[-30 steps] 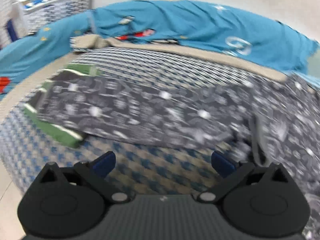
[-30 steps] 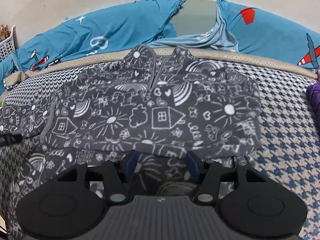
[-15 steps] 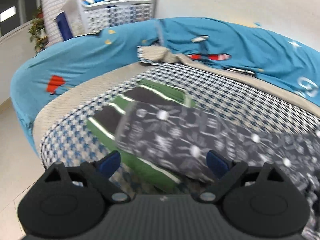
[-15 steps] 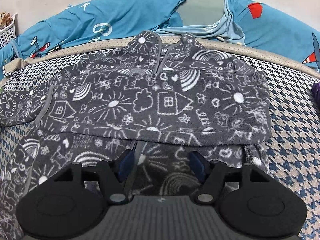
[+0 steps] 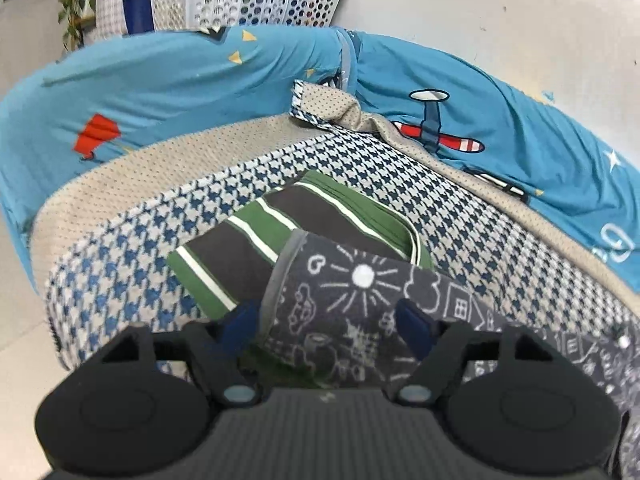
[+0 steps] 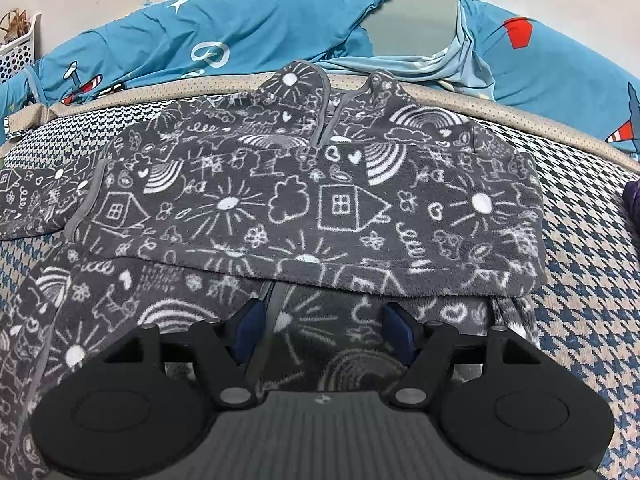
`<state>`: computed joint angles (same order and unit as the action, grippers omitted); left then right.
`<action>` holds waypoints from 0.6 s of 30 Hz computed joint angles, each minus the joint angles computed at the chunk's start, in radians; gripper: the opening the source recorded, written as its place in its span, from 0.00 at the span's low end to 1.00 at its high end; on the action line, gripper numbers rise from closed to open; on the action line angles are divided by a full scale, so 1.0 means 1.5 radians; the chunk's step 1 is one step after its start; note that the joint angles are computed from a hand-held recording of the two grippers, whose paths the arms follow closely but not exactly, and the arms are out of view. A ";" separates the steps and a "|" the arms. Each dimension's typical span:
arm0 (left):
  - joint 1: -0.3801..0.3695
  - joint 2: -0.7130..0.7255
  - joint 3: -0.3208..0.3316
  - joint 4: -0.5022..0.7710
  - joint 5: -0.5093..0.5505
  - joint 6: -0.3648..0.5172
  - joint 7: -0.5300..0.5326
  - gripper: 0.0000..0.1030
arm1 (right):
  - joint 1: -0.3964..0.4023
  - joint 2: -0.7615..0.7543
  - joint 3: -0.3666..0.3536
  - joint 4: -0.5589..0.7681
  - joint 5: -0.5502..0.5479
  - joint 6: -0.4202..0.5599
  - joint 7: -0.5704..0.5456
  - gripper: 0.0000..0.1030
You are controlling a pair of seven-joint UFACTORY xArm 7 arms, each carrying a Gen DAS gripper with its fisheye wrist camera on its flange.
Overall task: Fold clothes
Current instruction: 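Move the left gripper toward the other fleece sleeve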
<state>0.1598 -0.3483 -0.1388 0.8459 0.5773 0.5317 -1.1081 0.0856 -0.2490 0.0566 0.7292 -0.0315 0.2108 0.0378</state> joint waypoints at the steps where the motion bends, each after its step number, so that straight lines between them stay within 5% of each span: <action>1: 0.000 0.002 0.003 0.001 -0.002 0.001 0.002 0.67 | 0.000 0.000 0.000 0.000 0.000 0.000 -0.001 0.64; 8: -0.005 0.007 0.023 -0.010 -0.032 -0.023 0.050 0.59 | -0.003 0.001 0.005 0.003 -0.011 0.003 0.008 0.64; 18: 0.009 0.003 0.036 -0.032 -0.104 -0.043 0.050 0.27 | -0.003 0.006 0.004 0.006 -0.016 0.002 0.010 0.65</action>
